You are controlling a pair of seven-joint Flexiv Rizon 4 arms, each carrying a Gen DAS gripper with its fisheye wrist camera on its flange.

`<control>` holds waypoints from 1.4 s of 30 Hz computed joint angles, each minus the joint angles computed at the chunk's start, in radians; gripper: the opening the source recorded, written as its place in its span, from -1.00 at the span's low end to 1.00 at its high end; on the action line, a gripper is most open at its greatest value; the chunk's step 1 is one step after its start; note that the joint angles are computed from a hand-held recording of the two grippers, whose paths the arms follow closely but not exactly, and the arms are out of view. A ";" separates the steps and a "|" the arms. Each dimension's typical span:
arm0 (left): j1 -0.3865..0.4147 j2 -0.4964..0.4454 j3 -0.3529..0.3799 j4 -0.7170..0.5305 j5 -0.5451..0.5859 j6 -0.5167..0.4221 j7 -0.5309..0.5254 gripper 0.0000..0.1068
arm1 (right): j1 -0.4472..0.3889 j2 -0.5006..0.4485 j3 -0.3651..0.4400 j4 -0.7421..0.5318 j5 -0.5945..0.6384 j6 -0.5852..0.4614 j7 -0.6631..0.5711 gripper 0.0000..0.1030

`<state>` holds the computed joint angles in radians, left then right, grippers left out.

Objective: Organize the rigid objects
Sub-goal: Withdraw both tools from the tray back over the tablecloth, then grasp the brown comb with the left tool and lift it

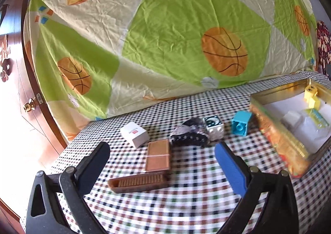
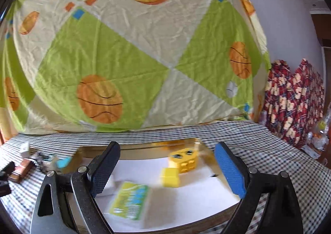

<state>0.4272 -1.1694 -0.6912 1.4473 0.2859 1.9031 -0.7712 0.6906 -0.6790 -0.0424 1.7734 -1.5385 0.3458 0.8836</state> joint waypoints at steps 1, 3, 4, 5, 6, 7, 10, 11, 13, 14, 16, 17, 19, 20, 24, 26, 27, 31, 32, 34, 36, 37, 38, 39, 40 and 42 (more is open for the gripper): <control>0.010 -0.005 -0.004 -0.017 0.004 -0.029 0.013 0.92 | 0.004 -0.014 -0.003 -0.024 -0.018 0.012 -0.004 0.82; 0.043 -0.017 -0.034 -0.050 -0.010 -0.130 0.064 0.92 | 0.017 -0.044 -0.012 -0.076 -0.037 0.033 -0.026 0.83; 0.048 -0.017 -0.036 -0.065 -0.031 -0.172 0.085 0.92 | 0.023 -0.059 -0.018 -0.102 -0.045 0.046 -0.035 0.82; 0.049 -0.015 -0.030 -0.081 -0.059 -0.212 0.098 0.92 | 0.030 -0.074 -0.025 -0.127 -0.048 0.056 -0.045 0.82; 0.057 -0.022 -0.038 -0.096 -0.078 -0.239 0.117 0.92 | 0.038 -0.091 -0.032 -0.154 -0.048 0.064 -0.056 0.82; 0.052 -0.020 -0.025 -0.109 -0.100 -0.258 0.125 0.92 | 0.047 -0.108 -0.040 -0.181 -0.047 0.071 -0.067 0.82; 0.045 -0.021 0.003 -0.148 -0.160 -0.318 0.159 0.92 | 0.069 -0.152 -0.066 -0.247 -0.038 0.096 -0.101 0.82; 0.049 -0.024 0.000 -0.159 -0.179 -0.348 0.176 0.92 | 0.074 -0.164 -0.074 -0.265 -0.033 0.108 -0.105 0.82; 0.045 -0.026 0.008 -0.193 -0.226 -0.430 0.203 0.92 | 0.079 -0.187 -0.088 -0.296 -0.025 0.140 -0.100 0.82; 0.032 -0.026 0.027 -0.216 -0.246 -0.463 0.209 0.92 | 0.080 -0.195 -0.094 -0.307 -0.021 0.158 -0.094 0.83; 0.007 -0.027 0.060 -0.257 -0.281 -0.530 0.227 0.92 | 0.072 -0.211 -0.100 -0.333 -0.007 0.210 -0.099 0.83; -0.002 -0.028 0.070 -0.274 -0.295 -0.570 0.246 0.92 | 0.071 -0.217 -0.104 -0.343 0.005 0.231 -0.112 0.83; -0.026 -0.032 0.094 -0.308 -0.310 -0.621 0.288 0.92 | 0.082 -0.224 -0.119 -0.353 0.019 0.242 -0.135 0.83; -0.029 -0.035 0.094 -0.311 -0.308 -0.619 0.323 0.92 | 0.088 -0.224 -0.127 -0.351 0.017 0.245 -0.133 0.83; -0.037 -0.057 0.068 -0.338 -0.313 -0.640 0.486 0.92 | 0.095 -0.226 -0.140 -0.352 0.022 0.258 -0.138 0.83; -0.065 -0.061 0.103 -0.386 -0.331 -0.722 0.522 0.90 | 0.098 -0.228 -0.144 -0.355 0.027 0.260 -0.147 0.83; -0.079 -0.063 0.122 -0.410 -0.338 -0.765 0.542 0.91 | 0.101 -0.229 -0.147 -0.356 0.026 0.259 -0.149 0.83; -0.077 -0.084 0.087 -0.429 -0.374 -0.785 0.691 0.90 | 0.103 -0.232 -0.152 -0.361 0.027 0.266 -0.166 0.83; -0.082 -0.088 0.087 -0.436 -0.385 -0.788 0.712 0.88 | 0.104 -0.233 -0.153 -0.363 0.028 0.266 -0.169 0.83; -0.085 -0.085 0.092 -0.441 -0.412 -0.827 0.744 0.69 | 0.106 -0.233 -0.155 -0.364 0.029 0.266 -0.171 0.83; -0.071 -0.066 0.086 -0.405 -0.433 -0.841 0.786 0.39 | 0.105 -0.234 -0.155 -0.365 0.030 0.270 -0.173 0.83; -0.064 -0.056 0.084 -0.385 -0.444 -0.851 0.806 0.13 | 0.104 -0.234 -0.155 -0.366 0.030 0.274 -0.176 0.83; -0.060 -0.044 0.090 -0.371 -0.455 -0.875 0.818 -0.17 | 0.103 -0.234 -0.155 -0.365 0.029 0.277 -0.177 0.83; -0.052 -0.032 0.086 -0.339 -0.465 -0.855 0.834 -0.22 | 0.104 -0.234 -0.156 -0.364 0.028 0.277 -0.177 0.83; -0.045 -0.023 0.082 -0.307 -0.472 -0.819 0.852 -0.27 | 0.106 -0.234 -0.158 -0.365 0.027 0.276 -0.177 0.83; -0.041 -0.007 0.089 -0.276 -0.498 -0.805 0.863 -0.34 | 0.106 -0.235 -0.159 -0.365 0.025 0.277 -0.178 0.83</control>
